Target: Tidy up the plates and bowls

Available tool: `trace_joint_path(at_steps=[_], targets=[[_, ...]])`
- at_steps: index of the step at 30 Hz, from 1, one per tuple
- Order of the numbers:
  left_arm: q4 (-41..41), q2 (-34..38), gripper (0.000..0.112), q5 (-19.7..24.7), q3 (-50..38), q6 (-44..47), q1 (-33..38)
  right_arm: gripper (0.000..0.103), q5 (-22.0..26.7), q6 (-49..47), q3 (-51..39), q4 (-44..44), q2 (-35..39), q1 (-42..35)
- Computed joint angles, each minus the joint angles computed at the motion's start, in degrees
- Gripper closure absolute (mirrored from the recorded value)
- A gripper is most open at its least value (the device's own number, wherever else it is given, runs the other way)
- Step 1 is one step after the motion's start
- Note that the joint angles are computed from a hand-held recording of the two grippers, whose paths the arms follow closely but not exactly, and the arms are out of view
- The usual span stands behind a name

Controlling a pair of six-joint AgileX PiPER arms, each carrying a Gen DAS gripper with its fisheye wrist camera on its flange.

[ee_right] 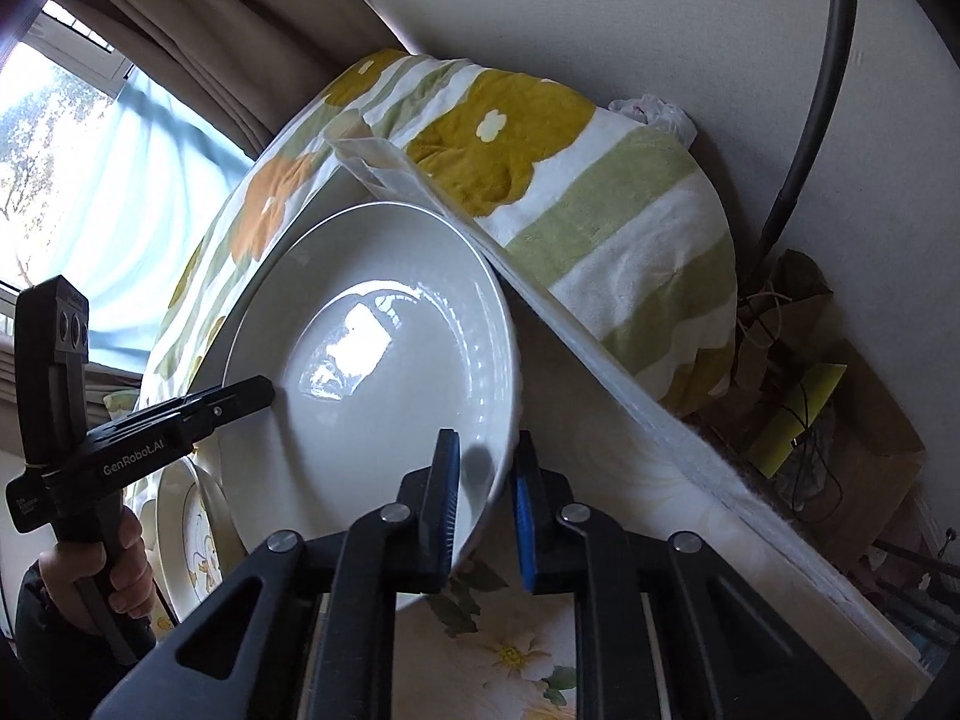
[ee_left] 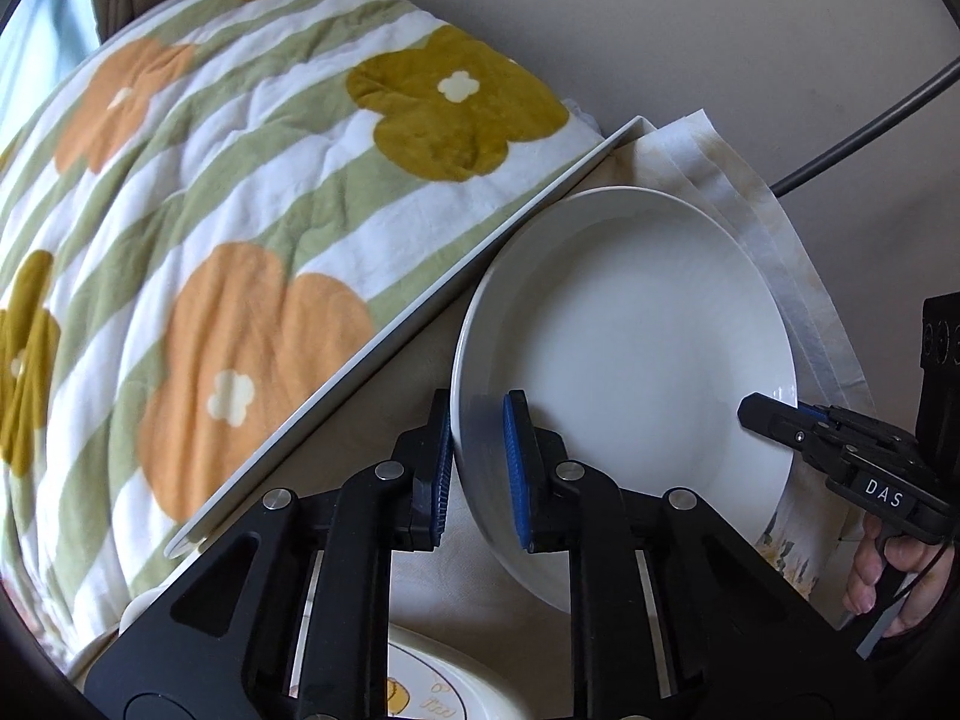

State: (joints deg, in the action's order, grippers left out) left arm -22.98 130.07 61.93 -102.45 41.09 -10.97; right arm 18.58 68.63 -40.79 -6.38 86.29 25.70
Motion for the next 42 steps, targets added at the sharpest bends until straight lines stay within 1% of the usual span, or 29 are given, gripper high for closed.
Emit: trace_joint_path(at_steps=[3, 8, 12, 15, 18, 21, 23, 27, 29, 31, 34, 36, 39, 42], targets=[[0.02, -1.77, 0.098, -1.57, 1.93, 0.46, -0.13, 0.088, -0.82, -0.70, 0.54, 0.59, -0.38, -0.20], [-0.61, -5.11, 0.098, -2.78, 4.84, 0.45, 0.35, 0.088, 0.45, 2.40, 0.30, -3.78, -2.33, 1.02], [-1.27, -11.23, 0.098, -4.92, 10.19, 0.19, 1.05, 0.088, 1.58, -0.72, 0.13, -3.08, -5.50, 0.76], [-1.71, -17.40, 0.098, -6.63, 15.26, -0.82, 1.84, 0.088, 3.65, -3.75, -0.80, -2.60, -8.49, 1.03], [-2.36, -24.46, 0.098, -7.95, 20.81, -2.47, 3.26, 0.088, 7.08, -8.31, -2.46, -1.49, -12.26, 1.76], [-2.03, -32.17, 0.098, -8.67, 26.58, -5.75, 5.16, 0.088, 10.14, -17.50, -4.57, 3.34, -15.45, 1.79], [-2.12, -37.72, 0.098, -9.54, 30.99, -6.82, 6.81, 0.088, 12.13, -22.69, -6.12, 6.01, -17.07, 2.42], [-2.17, -49.37, 0.098, -10.05, 39.72, -8.42, 11.97, 0.088, 15.74, -27.52, -9.56, 7.05, -18.56, 6.43], [-2.28, -54.91, 0.098, -9.23, 43.52, -8.53, 15.95, 0.088, 16.63, -28.96, -11.05, 7.53, -18.40, 9.64], [-2.74, -59.97, 0.098, -7.72, 47.16, -7.79, 21.06, 0.088, 16.39, -30.45, -11.89, 8.75, -17.65, 12.41], [-3.65, -66.53, 0.098, -4.06, 52.00, -4.61, 30.84, 0.088, 14.98, -32.73, -12.70, 10.71, -15.15, 17.28], [-4.18, -69.71, 0.098, -1.36, 54.93, -0.47, 38.62, 0.088, 13.65, -34.00, -13.09, 12.56, -12.91, 20.27], [-5.49, -72.52, 0.098, 2.49, 59.09, 8.82, 51.59, 0.088, 11.70, -35.27, -13.61, 14.90, -9.23, 24.37], [-6.65, -71.07, 0.098, 5.37, 61.99, 18.35, 64.04, 0.088, 10.14, -32.44, -14.30, 13.37, -5.33, 29.48]])
